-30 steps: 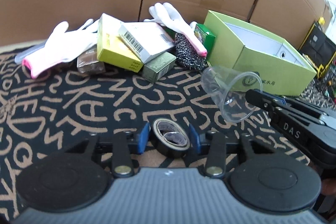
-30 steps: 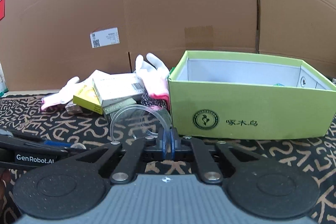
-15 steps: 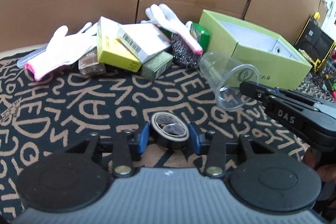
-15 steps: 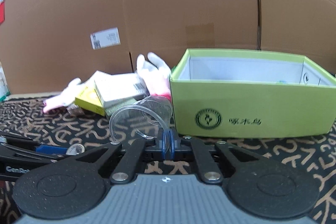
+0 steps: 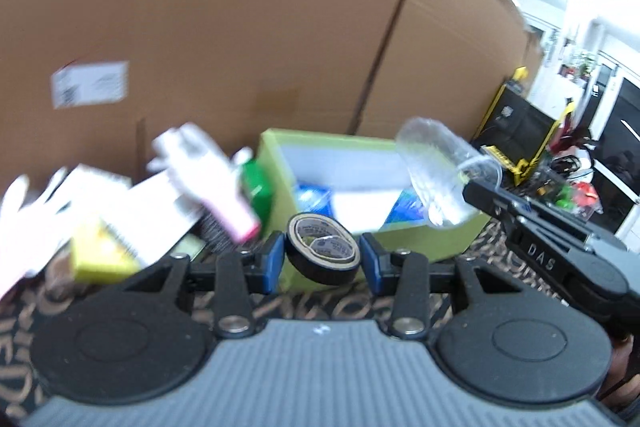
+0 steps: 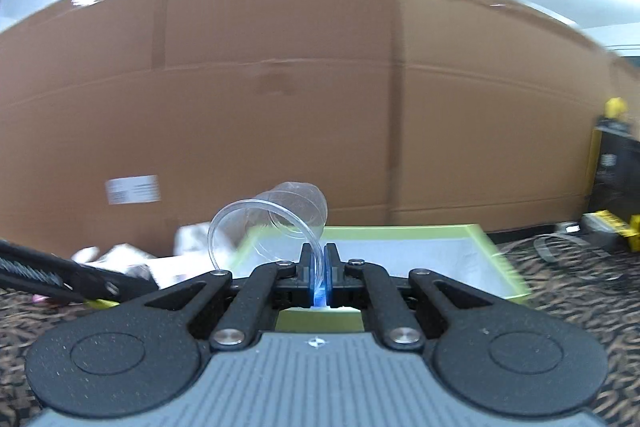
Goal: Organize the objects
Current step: 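Carry tape roll and cup into the lime-green box and release both, then move right tool to the pile and grasp the small grey-green box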
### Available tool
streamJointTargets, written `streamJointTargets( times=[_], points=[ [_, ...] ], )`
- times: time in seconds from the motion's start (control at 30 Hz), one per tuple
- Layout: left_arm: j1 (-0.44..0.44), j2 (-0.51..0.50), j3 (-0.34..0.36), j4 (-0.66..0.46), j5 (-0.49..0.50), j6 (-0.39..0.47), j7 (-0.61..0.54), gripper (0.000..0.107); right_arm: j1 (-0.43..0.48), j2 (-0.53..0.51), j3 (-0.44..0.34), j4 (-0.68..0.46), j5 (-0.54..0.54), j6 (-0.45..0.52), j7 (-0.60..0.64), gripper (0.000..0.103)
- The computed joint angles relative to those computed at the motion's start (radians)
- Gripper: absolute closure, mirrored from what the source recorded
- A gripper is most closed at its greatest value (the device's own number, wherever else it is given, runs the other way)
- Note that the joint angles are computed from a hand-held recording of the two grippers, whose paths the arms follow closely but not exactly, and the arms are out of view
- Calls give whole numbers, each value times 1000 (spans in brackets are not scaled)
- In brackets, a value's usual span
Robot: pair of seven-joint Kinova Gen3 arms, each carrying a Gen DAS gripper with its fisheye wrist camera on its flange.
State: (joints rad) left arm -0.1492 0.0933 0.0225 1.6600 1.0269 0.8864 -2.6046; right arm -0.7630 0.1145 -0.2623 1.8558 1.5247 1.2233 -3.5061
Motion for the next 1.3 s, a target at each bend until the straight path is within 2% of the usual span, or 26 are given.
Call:
streamJointTargets(
  times=[0.13,0.23,0.4,0.53,0.67,0.7,0.73,0.77,0.8,0.83,0.87,0.93,1.1,1.3],
  points=[
    [48,74,47,-117,-46,20,84,67,49,-19,30,-4,-48,9,15,97],
    [112,113,86,-171,-128,-61,149,67,109,-22,55,-11,-78,-56,26,97],
    [173,229,134,-305,-259,-79,313,67,186,11,97,-44,-123,-145,74,97],
    [219,292,150,-364,-376,-136,404,67,216,34,117,-53,-145,-197,91,97],
    [220,332,177,-390,-433,-159,461,67,231,53,135,-73,-178,-234,125,96],
    [216,337,185,-389,-439,-172,466,59,237,56,138,-80,-198,-247,148,94],
    [210,340,193,-385,-441,-183,468,40,238,57,140,-86,-216,-249,166,84],
    [200,336,203,-369,-434,-203,468,31,232,57,142,-85,-218,-243,171,72],
    [186,326,216,-341,-417,-236,459,19,223,53,142,-76,-204,-237,164,66],
    [170,314,229,-314,-396,-266,447,13,214,48,140,-67,-192,-226,154,48],
    [153,305,242,-293,-376,-286,432,11,203,43,135,-59,-178,-209,137,32],
    [118,290,265,-266,-334,-293,398,4,185,30,123,-42,-147,-179,98,31],
    [55,226,272,-191,-233,-278,320,4,125,9,77,-22,-112,-56,45,22],
    [-2,101,220,-29,-67,-274,150,4,76,-15,25,14,-90,-18,-24,19]
  ],
)
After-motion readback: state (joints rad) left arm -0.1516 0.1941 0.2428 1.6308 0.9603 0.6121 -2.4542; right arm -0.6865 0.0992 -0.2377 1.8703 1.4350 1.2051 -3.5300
